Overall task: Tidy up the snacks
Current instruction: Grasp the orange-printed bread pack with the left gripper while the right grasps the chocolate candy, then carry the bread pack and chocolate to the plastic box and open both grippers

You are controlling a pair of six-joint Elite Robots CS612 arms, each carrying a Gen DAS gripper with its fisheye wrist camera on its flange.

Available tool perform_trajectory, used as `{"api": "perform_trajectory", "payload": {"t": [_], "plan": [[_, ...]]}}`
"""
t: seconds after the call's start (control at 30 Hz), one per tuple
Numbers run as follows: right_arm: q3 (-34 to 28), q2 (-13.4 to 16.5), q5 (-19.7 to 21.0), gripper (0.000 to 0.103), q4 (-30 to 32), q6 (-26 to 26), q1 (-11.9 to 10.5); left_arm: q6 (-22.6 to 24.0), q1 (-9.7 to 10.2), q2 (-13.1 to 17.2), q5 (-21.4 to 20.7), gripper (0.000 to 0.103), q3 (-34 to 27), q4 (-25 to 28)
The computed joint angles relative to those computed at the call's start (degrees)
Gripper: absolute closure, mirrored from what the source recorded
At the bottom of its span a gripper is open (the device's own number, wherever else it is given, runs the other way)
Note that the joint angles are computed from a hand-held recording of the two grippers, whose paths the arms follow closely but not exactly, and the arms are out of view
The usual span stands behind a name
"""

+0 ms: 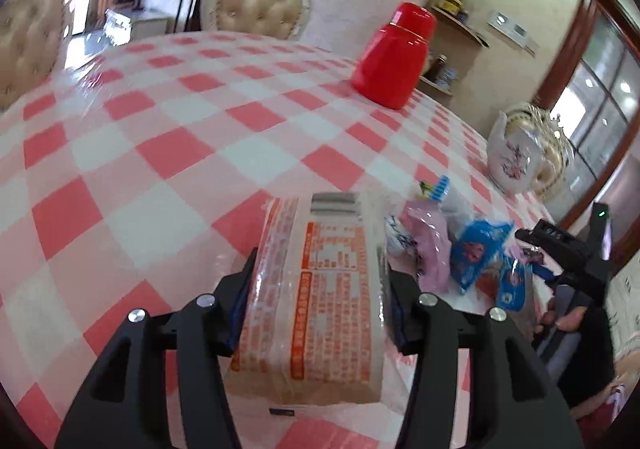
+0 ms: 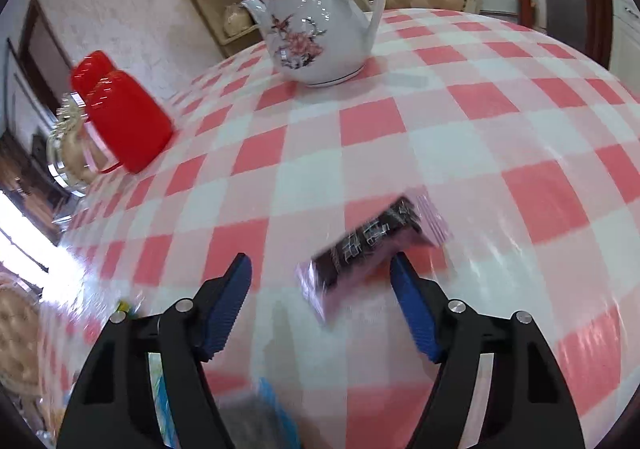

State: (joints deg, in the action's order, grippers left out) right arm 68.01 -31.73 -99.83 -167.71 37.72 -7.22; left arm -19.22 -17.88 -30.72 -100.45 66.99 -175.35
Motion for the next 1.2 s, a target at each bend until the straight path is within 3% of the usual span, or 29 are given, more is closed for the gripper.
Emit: {"api": "perform_trajectory", "payload": {"t": [0.13,0.17,0.2,0.27,0.37,0.43,0.47,0.5,0.53,0.67,0.7,0.73,0.77,0.83,0.93,1.2], "plan": [[-4.6,1.63,-4.63,0.051,6.58,-3.98,0.48,0.51,0.02,0.05,-0.23,0.05,-0.13,-0.31],[-5.13,1.72,-6.0,0.06,8.24,-6.55,0.77,0.73,0.03,-0.03,-0.47,0.05,0.04,-0.4],[-4.7,1.49,-6.84,0.081,8.44,-8.72,0.95,1.0,0.02,-0.02,-0.62,0.05,0.0,-0.27],[-2.11,0.22,-6.05,0.085,6.97,-12.96,0.86,1.66,-0.07,-0.15,-0.33,0.05,0.06,0.11],[3.39,-2.32,-6.22,0.085,2.43,-16.63,1.0,1.95,0.06,-0.26,-0.84,0.049,-0.12,1.14],[8.05,-4.56,-3.69,0.085,-1.69,-17.43,0.89,3.15,0.09,-0.25,-1.31,0.046,-0.45,2.33],[11.08,-6.05,-1.99,0.085,-4.4,-17.51,0.87,3.62,0.04,-0.24,-1.24,0.039,-0.65,3.23],[13.35,-7.17,-0.77,0.085,-6.5,-17.46,0.93,4.1,-0.06,-0.24,-0.86,0.025,-0.84,4.31],[15.51,-8.28,0.64,0.085,-8.34,-17.28,1.0,5.12,-0.17,-0.18,-0.5,0.022,-1.31,6.29],[24.13,-12.13,6.75,0.085,-18.39,-15.49,1.76,5.86,0.01,0.43,-0.9,0.021,-2.94,10.47],[25.73,-12.56,8.3,0.085,-20.9,-14.58,1.97,6.84,0.01,0.51,-0.91,0.024,-3.13,10.83],[27.5,-12.83,9.21,0.085,-23.78,-13.99,2.48,8.13,-0.05,0.58,-0.58,0.033,-3.23,10.95],[28.22,-12.93,8.85,0.085,-24.65,-13.99,2.95,8.58,0.05,0.69,-1.4,0.053,-3.4,10.95],[29.21,-13.06,8.37,0.085,-24.86,-13.48,3.88,10.45,-0.08,0.4,-0.59,0.055,-3.03,10.88],[30.1,-13.08,11.12,0.085,-26.63,-11.91,4.28,10.93,-0.3,-0.13,0.58,0.055,-2.1,9.61],[31.07,-12.93,10.82,0.085,-28.33,-7.82,3.89,4.2,0.78,-3.12,0.32,0.055,4.19,1.82]]}}
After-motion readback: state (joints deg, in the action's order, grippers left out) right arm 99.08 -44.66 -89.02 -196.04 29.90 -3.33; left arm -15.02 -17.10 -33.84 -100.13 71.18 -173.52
